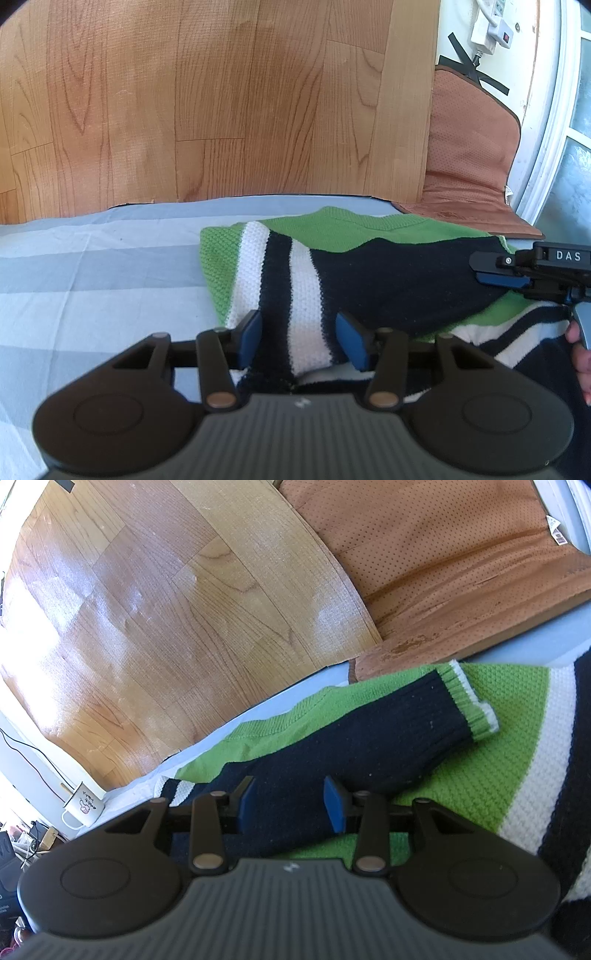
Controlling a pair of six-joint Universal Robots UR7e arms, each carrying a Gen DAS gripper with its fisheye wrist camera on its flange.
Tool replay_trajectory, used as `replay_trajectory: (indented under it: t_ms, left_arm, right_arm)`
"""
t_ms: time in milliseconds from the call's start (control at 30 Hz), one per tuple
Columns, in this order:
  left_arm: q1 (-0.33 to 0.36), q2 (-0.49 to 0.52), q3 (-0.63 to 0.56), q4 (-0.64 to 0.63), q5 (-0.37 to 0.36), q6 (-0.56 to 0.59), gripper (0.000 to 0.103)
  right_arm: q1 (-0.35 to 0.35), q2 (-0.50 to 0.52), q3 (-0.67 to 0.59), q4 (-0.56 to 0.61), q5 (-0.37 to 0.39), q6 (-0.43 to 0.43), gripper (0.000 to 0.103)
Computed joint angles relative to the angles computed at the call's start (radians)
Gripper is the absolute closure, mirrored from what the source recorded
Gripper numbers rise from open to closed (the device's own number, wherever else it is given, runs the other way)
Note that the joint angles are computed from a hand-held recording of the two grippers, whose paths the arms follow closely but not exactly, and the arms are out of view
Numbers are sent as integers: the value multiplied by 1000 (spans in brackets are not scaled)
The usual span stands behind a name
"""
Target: Fold small clothes
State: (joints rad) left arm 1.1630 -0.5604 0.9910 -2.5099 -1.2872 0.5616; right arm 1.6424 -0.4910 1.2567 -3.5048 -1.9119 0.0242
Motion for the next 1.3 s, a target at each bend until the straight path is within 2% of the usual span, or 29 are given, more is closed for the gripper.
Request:
replay_trajectory:
  t_ms: [300,400,433,533,667,767,867,933,967,1033,1067,1100,1133,1167,1200,1233,1267,1300]
  left_arm:
    - [-1,-5,10,0,-3,5,55]
    - [1,-3,3,10,-9,12,54]
    - [2,-2,0,14,-11,16,54]
    - [2,-2,-3,18,-11,27,53]
    - [5,-4,-5,19,-22,22,52]
    - [10,-26,25,-18,-61,9,50]
    - [19,-55,56,-33,-136,4,50]
    - [18,-65,78,-55,-151,27,50]
    - [17,-65,84,-64,-149,41,50]
    - [13,-62,90,-68,-129,60,50]
    - [10,-59,90,-63,-112,63,50]
    - [8,-52,79,-47,-95,58,50]
    - [8,-47,66,-25,-88,46,50]
    - [11,-40,47,-2,-88,26,50]
    - [13,-35,32,12,-88,11,50]
    - [16,-30,21,23,-86,-1,50]
    - [19,-26,10,36,-85,-11,50]
    - [21,-22,0,48,-90,-19,50]
  right_arm:
    - [1,2,-4,6,-2,2,59]
    - [8,-20,4,47,-19,36,59]
    - [17,-34,23,18,-33,51,58]
    - [40,-102,141,-197,-14,24,52]
    - [97,-200,308,-420,-157,-53,48]
    - [122,-244,426,-521,-261,-56,45]
    - [129,-255,506,-517,-366,-19,42]
    - [124,-241,535,-531,-402,5,35]
    - [119,-231,545,-541,-415,24,30]
    - [101,-225,558,-529,-424,64,29]
    - [94,-223,559,-519,-423,64,30]
    - [92,-212,545,-540,-420,22,30]
    - [91,-203,528,-534,-419,-9,32]
    - [88,-200,512,-504,-411,-24,39]
    - [83,-198,494,-463,-400,-29,53]
    - [82,-187,472,-452,-412,-58,59]
    - [86,-177,447,-430,-435,-90,87]
    - [81,-190,447,-382,-443,-88,94]
